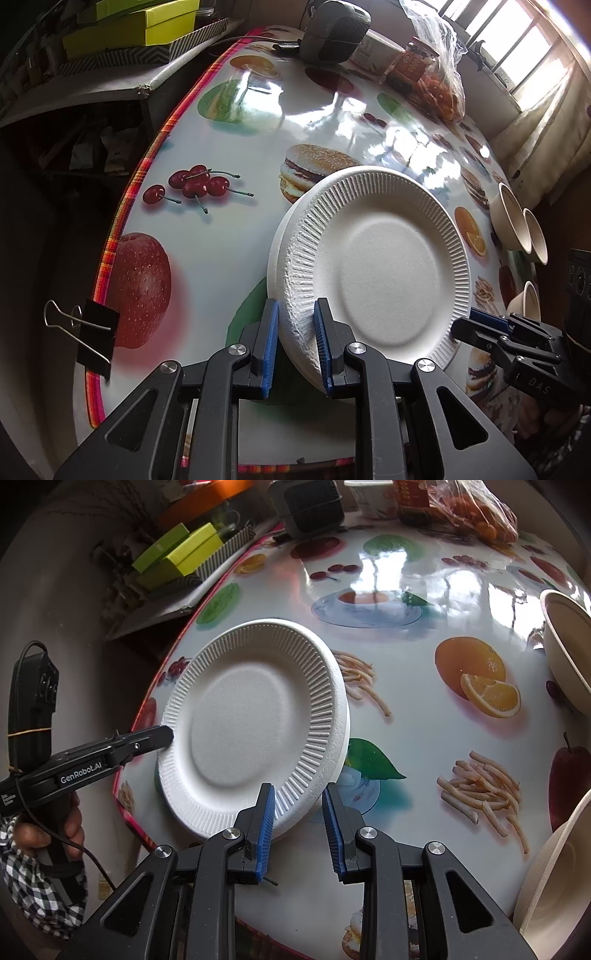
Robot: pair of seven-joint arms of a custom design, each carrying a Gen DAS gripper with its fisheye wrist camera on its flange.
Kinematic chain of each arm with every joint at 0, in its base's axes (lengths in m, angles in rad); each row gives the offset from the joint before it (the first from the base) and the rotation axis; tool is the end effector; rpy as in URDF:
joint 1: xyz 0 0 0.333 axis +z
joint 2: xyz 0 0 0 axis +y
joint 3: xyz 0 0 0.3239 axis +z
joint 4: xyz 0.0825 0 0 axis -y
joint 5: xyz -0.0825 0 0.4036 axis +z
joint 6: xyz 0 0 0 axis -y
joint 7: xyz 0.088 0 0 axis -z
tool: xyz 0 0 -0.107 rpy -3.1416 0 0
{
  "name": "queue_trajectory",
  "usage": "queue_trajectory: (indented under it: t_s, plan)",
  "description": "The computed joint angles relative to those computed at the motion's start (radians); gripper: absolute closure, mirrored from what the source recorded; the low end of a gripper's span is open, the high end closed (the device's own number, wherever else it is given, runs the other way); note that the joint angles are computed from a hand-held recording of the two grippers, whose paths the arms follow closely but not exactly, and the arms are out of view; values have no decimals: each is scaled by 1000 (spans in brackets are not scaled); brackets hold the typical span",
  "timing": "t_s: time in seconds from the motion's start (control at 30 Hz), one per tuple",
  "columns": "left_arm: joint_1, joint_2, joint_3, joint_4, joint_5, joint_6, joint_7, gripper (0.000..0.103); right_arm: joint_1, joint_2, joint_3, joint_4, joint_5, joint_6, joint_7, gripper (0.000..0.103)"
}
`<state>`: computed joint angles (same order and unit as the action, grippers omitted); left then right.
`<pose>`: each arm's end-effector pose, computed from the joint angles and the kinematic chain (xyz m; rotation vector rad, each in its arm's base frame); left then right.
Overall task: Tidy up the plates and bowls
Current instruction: 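Lower the held plates onto the plate stacks and open both grippers, then withdraw both open grippers and move them toward the brown bowls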
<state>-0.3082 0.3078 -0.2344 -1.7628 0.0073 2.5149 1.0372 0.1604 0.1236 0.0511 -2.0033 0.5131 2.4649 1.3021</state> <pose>0.6029 -0.3460 0.4421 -2.1431 2.1156 -0.6953 0.6129 0.1299 0.4294 -1.9777 1.7374 0.0393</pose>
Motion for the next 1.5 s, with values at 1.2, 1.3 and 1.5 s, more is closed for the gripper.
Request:
queue_trajectory:
  t_s: [1.2,1.3,1.5]
  plan:
    - [-12,-36,10,-48,49,62,-35,66,3,-41,-5,-51,20,64,-39,58]
    - [-20,-36,17,-50,76,63,-58,66,4,-44,-7,-56,23,73,-42,57]
    - [-40,-36,32,-42,164,42,-107,66,10,-48,-7,-67,1,95,-38,55]
